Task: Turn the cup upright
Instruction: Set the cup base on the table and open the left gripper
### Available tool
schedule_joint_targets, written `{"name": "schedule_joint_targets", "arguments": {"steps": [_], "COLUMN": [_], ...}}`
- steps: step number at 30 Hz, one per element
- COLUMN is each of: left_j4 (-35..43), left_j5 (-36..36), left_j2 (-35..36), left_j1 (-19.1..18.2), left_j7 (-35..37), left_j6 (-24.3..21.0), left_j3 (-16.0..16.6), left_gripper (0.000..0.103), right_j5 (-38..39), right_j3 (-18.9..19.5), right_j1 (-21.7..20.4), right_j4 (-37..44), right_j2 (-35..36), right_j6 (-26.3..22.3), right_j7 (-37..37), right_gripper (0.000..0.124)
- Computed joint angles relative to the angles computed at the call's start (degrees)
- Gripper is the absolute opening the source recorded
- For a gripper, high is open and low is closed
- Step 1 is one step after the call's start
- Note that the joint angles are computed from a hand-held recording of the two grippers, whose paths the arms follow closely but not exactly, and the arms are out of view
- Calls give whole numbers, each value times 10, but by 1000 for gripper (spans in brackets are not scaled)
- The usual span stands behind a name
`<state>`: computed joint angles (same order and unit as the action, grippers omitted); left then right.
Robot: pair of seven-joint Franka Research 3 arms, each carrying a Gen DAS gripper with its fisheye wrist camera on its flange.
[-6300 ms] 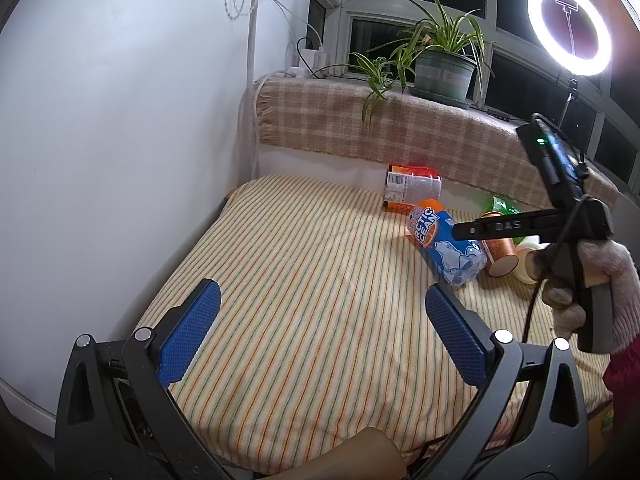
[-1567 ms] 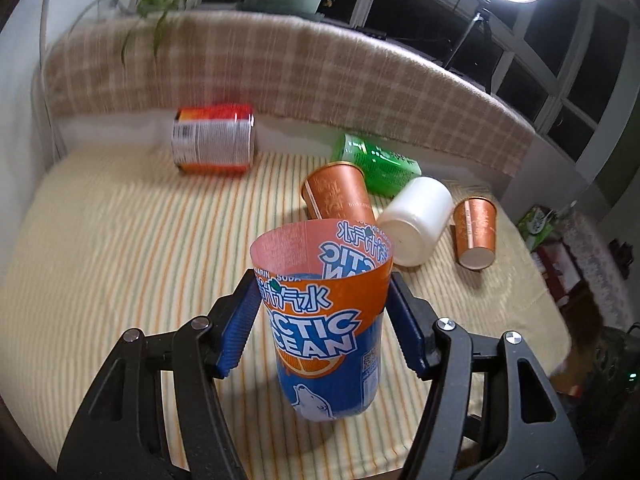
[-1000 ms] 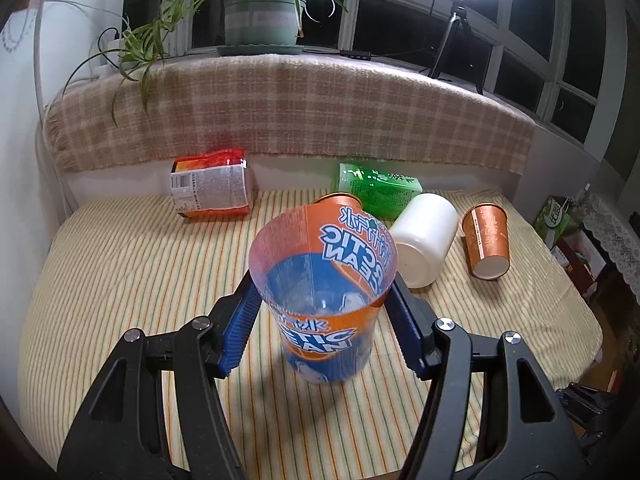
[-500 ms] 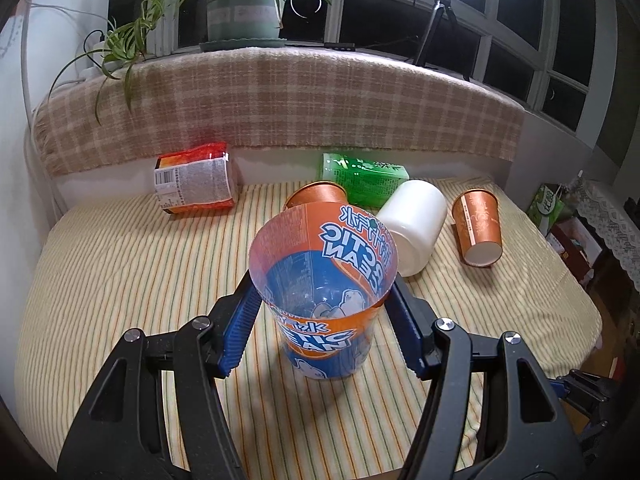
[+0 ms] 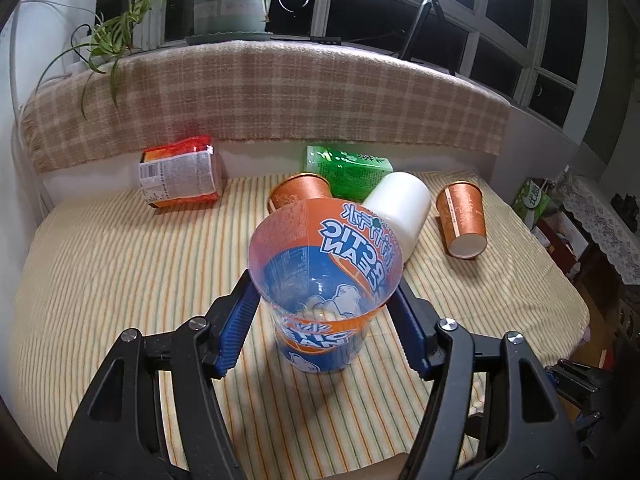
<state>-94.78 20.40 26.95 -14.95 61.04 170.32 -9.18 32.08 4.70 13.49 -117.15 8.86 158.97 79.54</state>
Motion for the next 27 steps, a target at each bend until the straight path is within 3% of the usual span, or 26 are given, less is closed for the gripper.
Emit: {"name": "schedule_joint_targets", "arguments": {"steps": [6, 19, 23, 27], "left_j4": [-1, -45, -76, -110], "left_j5": [-18, -92, -103, -81], "left_j2": [1, -21, -41, -66], "left_j1": [14, 59, 62, 39], "left_j7": [19, 84, 85, 51], "left_j6": [1, 2, 16, 37], "left_j3": [-19, -67, -63, -28], "left_gripper": [77, 82, 82, 82], "right_j5": [-10, -57, -88, -119], "right_j3": [-2, -7, -11, -15], "right_j1": [3, 11, 17, 22], "right_j4": [1, 1, -1, -2], "right_j2": [-2, -4, -6, -8], "right_j6": [2, 20, 33, 46], "right_j7": [6, 33, 53, 75], "right_gripper": [84, 84, 85, 85]}}
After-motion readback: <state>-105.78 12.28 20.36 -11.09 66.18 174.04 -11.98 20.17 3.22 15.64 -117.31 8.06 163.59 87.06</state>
